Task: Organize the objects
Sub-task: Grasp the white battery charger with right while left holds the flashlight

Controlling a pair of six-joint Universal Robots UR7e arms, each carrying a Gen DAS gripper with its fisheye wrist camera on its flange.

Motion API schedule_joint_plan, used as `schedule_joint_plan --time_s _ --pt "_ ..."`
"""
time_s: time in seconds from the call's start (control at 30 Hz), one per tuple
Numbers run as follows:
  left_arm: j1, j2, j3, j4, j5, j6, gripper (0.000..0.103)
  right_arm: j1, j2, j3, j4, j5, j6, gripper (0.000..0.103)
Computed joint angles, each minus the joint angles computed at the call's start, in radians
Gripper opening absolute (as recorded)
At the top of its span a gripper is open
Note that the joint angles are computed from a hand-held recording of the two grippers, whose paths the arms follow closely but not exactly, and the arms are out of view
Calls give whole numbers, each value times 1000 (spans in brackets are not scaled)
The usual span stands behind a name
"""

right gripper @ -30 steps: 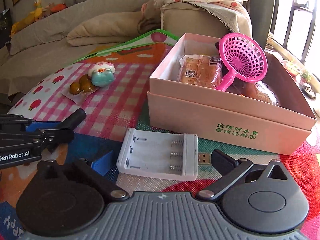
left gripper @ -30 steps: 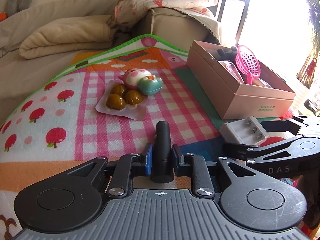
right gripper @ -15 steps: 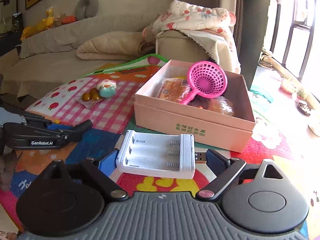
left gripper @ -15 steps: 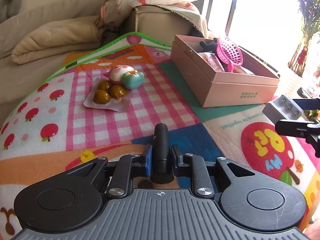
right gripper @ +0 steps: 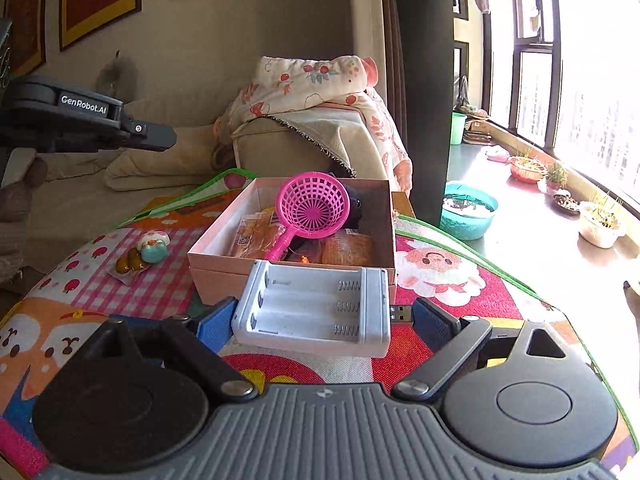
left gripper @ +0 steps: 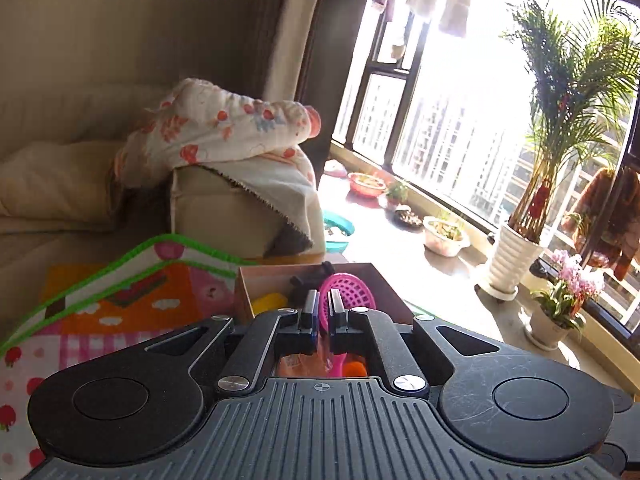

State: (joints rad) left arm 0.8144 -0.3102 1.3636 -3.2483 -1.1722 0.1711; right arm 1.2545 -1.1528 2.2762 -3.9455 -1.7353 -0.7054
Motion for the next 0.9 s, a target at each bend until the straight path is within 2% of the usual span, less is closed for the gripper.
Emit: schedule_joint_plan --time_s 0.13,0.33,0.43,0.5,0.53,0.57,0.63,0.77,0.9 --pt "-2 -31 84 19 18 21 10 -22 0 30 7 23 -27 93" --pt "2 -94 257 146 89 -72 11 -9 87 -29 35 -66 -49 93" --pt "5 -108 312 183 67 -145 11 -9 106 -40 54 -74 -43 91" --pt "1 -100 324 187 76 -172 12 -7 118 -41 44 -81 -47 91" --pt "-5 -90 321 191 93 -180 16 -8 121 -40 41 -81 -52 91" --pt "-8 -83 322 179 102 -175 26 -9 124 -39 38 -82 -54 91" --pt "-14 -67 308 211 119 -183 33 -12 123 -35 43 -86 -53 91" --pt "-40 -42 306 206 174 -149 35 -24 124 -31 53 -95 -59 91" --pt "-46 -38 312 194 183 -161 35 -37 128 -32 53 -93 -72 93"
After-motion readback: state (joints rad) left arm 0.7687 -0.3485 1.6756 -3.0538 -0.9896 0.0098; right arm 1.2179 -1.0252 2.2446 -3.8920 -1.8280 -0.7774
